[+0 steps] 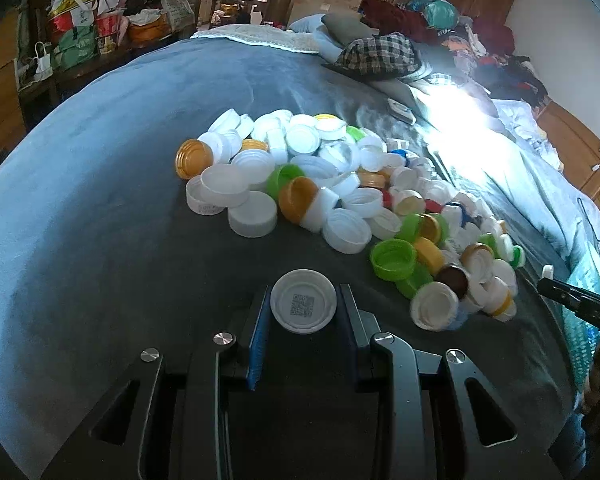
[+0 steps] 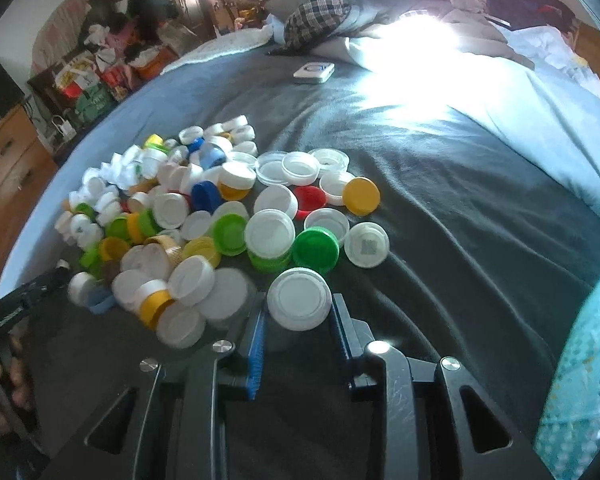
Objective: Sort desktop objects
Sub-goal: 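Grasp white cap with left gripper while right gripper grasps white cap, then carry both held white caps over the light-blue basket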
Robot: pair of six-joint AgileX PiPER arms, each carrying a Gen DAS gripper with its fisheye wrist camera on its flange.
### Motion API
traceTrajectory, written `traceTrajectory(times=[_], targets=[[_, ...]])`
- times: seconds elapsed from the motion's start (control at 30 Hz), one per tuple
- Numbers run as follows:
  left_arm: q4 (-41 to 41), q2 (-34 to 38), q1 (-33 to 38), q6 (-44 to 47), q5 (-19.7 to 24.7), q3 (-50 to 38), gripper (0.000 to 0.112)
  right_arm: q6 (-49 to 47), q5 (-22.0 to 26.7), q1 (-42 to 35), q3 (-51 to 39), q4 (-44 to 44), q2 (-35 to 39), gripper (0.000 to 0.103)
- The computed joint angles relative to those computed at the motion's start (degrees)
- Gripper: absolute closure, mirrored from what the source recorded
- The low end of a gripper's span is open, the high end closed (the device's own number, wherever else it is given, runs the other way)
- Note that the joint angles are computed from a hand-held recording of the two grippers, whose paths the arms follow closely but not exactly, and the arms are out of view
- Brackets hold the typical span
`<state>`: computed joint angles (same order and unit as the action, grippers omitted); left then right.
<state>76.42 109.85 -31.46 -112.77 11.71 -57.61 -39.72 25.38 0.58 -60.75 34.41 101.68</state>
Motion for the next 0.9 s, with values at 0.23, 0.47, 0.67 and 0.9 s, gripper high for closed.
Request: traceTrajectory(times=[0.23, 0.47, 0.67, 0.9], targets=[[-1.5, -6.4, -4.7, -1.5, 5.0, 3.4, 0.086, -4.9, 3.8, -2.3, 6.9, 1.7, -12.1, 0.071], [-22.4, -9.8, -13.4, 21.0, 19.8, -5.2, 0.086, -7.2, 8.1, -4.4, 10.0, 2.5, -22.2, 0.071], [-26.9, -10.1, -18.1, 27.9, 22.4, -13.4, 0.086, -9.7, 12.5, -9.4, 11.2, 3.5, -29.9, 0.071], [-33.8, -4.3, -21.8, 39.1, 26.4, -27.5, 0.086, -15.6, 19.5, -19.6, 9.4, 7.3, -34.9, 0.071]])
